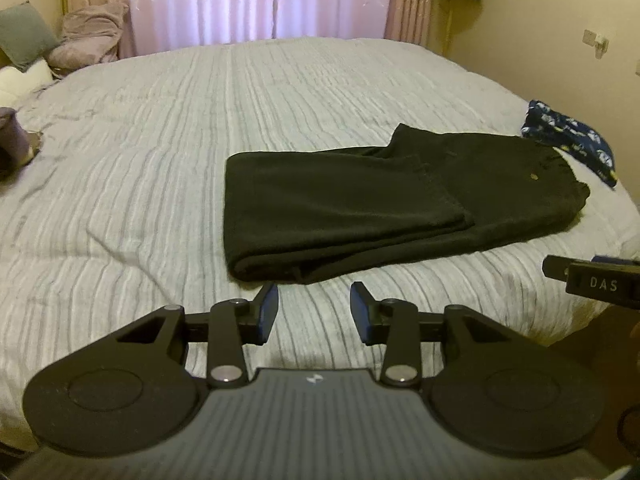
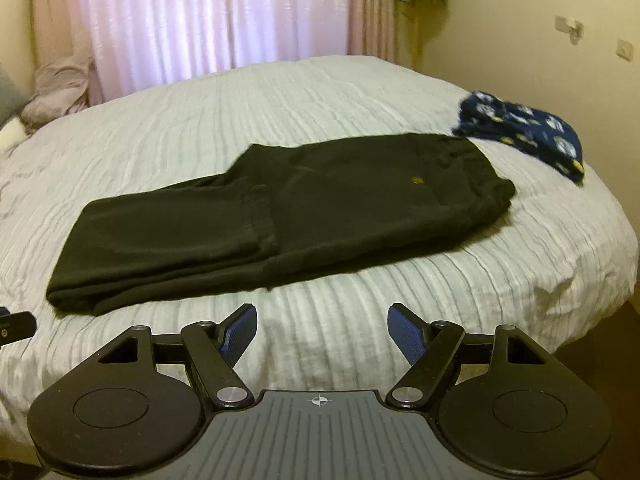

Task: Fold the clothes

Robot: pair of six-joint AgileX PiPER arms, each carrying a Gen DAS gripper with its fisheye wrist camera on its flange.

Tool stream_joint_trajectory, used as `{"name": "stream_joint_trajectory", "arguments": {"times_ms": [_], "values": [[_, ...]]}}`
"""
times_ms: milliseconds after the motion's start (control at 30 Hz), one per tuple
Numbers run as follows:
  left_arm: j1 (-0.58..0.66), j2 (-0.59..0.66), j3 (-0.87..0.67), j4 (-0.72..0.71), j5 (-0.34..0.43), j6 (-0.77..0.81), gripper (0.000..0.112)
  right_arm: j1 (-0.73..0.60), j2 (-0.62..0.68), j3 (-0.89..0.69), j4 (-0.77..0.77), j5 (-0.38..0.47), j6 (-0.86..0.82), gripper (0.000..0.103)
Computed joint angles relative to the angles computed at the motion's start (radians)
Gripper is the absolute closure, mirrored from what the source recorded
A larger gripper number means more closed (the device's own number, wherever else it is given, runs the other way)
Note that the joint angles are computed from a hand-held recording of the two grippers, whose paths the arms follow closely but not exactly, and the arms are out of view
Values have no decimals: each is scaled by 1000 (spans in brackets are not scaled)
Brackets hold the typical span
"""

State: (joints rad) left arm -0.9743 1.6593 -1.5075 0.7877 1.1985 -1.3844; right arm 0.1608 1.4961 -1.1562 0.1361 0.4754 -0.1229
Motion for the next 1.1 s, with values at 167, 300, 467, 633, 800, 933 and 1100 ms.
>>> {"name": "stream_joint_trajectory", "arguments": {"times_ms": [167, 300, 467, 633, 800, 933, 1100], "values": [[67, 2, 26, -2, -119, 8, 77, -177, 78, -34, 416, 52, -321, 28], [124, 15, 38, -9, -203, 9, 77, -369, 208, -123, 816, 222, -514, 28], [194, 55, 14, -45, -276, 42, 77, -522, 395, -256, 1117, 352, -540, 28], [246, 88, 1, -72, -345, 49, 77, -579, 579, -464, 1189, 393, -411, 28], [307, 101, 26, -114, -444, 36, 78, -588, 722, -667, 1129, 391, -272, 29], [372, 99, 84, -163, -560, -10, 82, -586, 826, -807, 1091, 407, -188, 45], [425, 74, 148, -187, -663, -72, 83, -579, 917, -920, 1086, 418, -148, 45]]}}
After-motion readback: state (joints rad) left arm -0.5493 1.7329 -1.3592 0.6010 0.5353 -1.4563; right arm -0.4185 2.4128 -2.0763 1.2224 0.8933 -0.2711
